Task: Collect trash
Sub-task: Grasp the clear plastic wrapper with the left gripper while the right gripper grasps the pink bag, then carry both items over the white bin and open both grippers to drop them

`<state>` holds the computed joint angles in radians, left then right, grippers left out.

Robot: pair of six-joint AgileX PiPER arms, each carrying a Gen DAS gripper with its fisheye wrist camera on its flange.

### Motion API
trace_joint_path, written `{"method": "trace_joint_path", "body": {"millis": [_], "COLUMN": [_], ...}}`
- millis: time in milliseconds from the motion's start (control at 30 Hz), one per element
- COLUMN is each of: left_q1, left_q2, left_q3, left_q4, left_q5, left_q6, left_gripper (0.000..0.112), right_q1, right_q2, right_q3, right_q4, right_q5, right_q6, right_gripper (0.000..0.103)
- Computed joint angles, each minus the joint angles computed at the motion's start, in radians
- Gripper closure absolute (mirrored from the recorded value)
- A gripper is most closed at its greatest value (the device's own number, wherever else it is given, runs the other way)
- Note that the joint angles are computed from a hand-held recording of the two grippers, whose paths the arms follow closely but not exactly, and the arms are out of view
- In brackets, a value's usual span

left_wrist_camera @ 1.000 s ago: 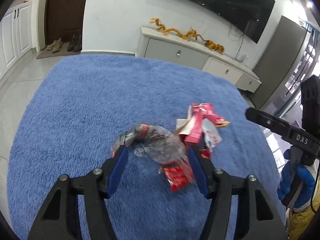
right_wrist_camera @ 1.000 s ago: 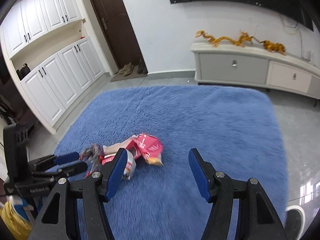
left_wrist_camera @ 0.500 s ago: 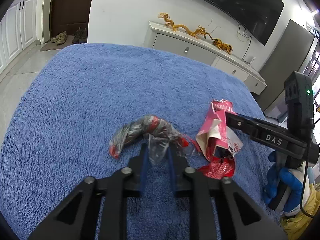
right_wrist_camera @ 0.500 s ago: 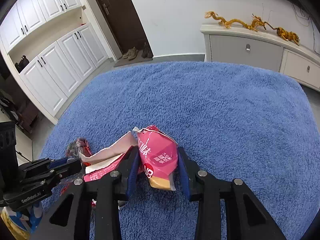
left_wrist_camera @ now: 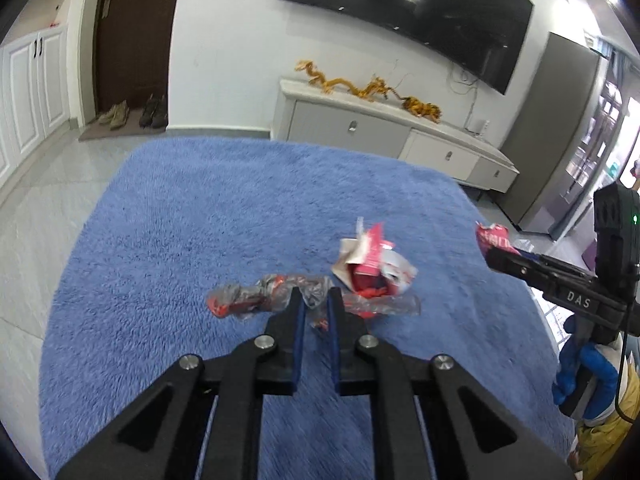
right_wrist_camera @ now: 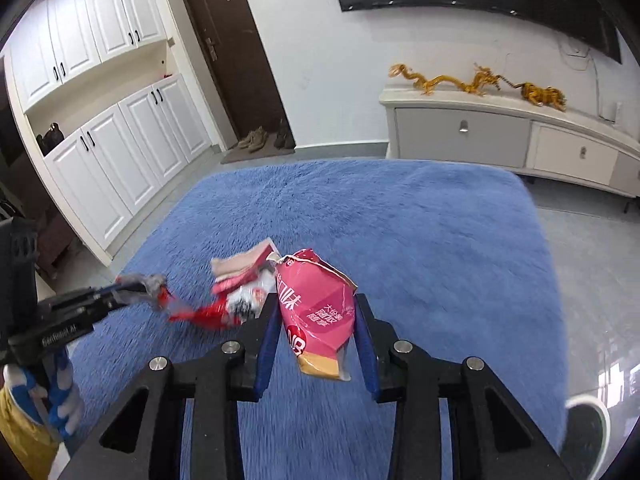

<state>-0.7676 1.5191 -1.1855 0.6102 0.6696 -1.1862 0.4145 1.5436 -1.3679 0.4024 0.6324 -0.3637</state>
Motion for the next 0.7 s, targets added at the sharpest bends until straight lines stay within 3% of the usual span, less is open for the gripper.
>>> {"method": "trace_joint_path", "body": {"millis": [333,567,700], "left_q1": [-0.207,-0.312,-0.335], "left_q2": [-0.08,0.015,0.146], "left_q3": [-0.046,-0.239,-0.442], "left_q4": [0.114,0.11,0.038], "left_q5": [0.175,0.242,0.244], "left_q6": [-0.122,-0.059,0.053], "left_gripper": [0.109,0.11,0.11], "right_q1": [-0.17,-0.477,-0.738], "right_q2": [-0.355,-0.507,-0.535], "right_q3": [0.293,0.42,0.45], "right_q4": [0.102,0.346,0.492], "right_q5": [0.033,0.154,0.287], "right_q6": [-0.101,-0.338,-0.508], "right_gripper": [0.07,0.07,0.07]}}
